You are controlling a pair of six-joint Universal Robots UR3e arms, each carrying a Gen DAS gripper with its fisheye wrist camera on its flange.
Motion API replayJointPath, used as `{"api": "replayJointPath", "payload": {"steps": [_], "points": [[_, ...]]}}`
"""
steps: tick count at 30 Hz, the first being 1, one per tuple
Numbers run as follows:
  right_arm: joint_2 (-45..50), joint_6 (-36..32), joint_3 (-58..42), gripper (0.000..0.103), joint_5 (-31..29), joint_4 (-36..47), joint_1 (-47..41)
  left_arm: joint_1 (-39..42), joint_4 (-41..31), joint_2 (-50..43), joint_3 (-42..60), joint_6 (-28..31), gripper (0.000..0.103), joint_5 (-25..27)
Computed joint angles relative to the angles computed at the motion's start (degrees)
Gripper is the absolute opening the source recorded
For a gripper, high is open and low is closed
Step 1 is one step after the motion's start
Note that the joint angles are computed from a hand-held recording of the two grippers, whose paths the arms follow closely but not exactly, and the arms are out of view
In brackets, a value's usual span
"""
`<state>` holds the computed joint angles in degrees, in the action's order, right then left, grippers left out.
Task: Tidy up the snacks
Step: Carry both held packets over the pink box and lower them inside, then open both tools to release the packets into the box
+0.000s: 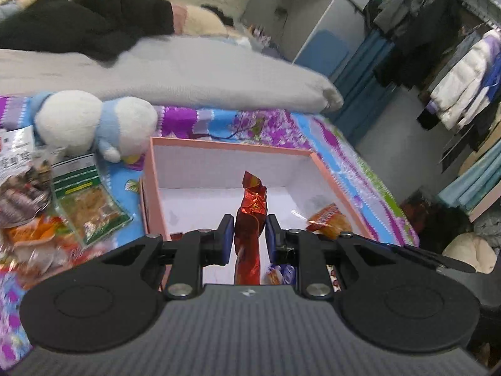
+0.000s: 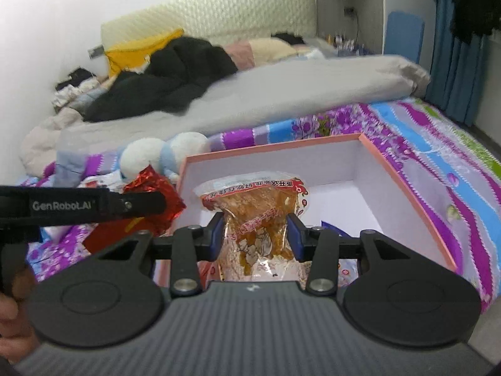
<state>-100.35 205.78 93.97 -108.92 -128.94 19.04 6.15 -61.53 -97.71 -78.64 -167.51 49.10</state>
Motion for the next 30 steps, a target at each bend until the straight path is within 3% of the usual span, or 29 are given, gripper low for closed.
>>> {"api": "replayJointPath", "payload": {"steps": [6, 11, 16, 18, 20, 21, 30], "points": [[5.24, -4.52, -4.65, 0.045, 12.84, 5.84, -11.82, -5.12, -9.23, -17.89, 24.32, -2.92, 0.025, 5.77], [8.96, -4.88, -7.59, 0.048, 15.29, 9.06, -14.94, -7.21, -17.00, -27.31, 38.70, -2.43, 0.025, 8.14], [10.19, -4.63, -7.42, 0.050, 16.69, 9.60, -16.69, -7.82, -18.32, -28.29, 38.31, -1.53, 0.025, 8.92], [9.64, -4.11, -6.25, 0.055, 17.10, 9.43, -16.85, -7.95, -18.12, -28.34, 37.83, -1.42, 0.028, 9.01], [9.14, -3.37, -5.63, 0.059, 16.68, 9.80, -16.55, -8.38, -17.67, -27.94, 37.17, -1.33, 0.050, 10.87], [8.92, -2.96, -5.59, 0.067, 16.12, 10.14, -16.31, -8.32, -16.11, -26.70, 35.03, -0.90, 0.061, 11.48], [2.11, -0.87, 1.80, 0.069, 8.58, 1.46, -9.61, -2.59, -0.63, -9.42, 9.81, 1.50, 0.061, 5.91]]}}
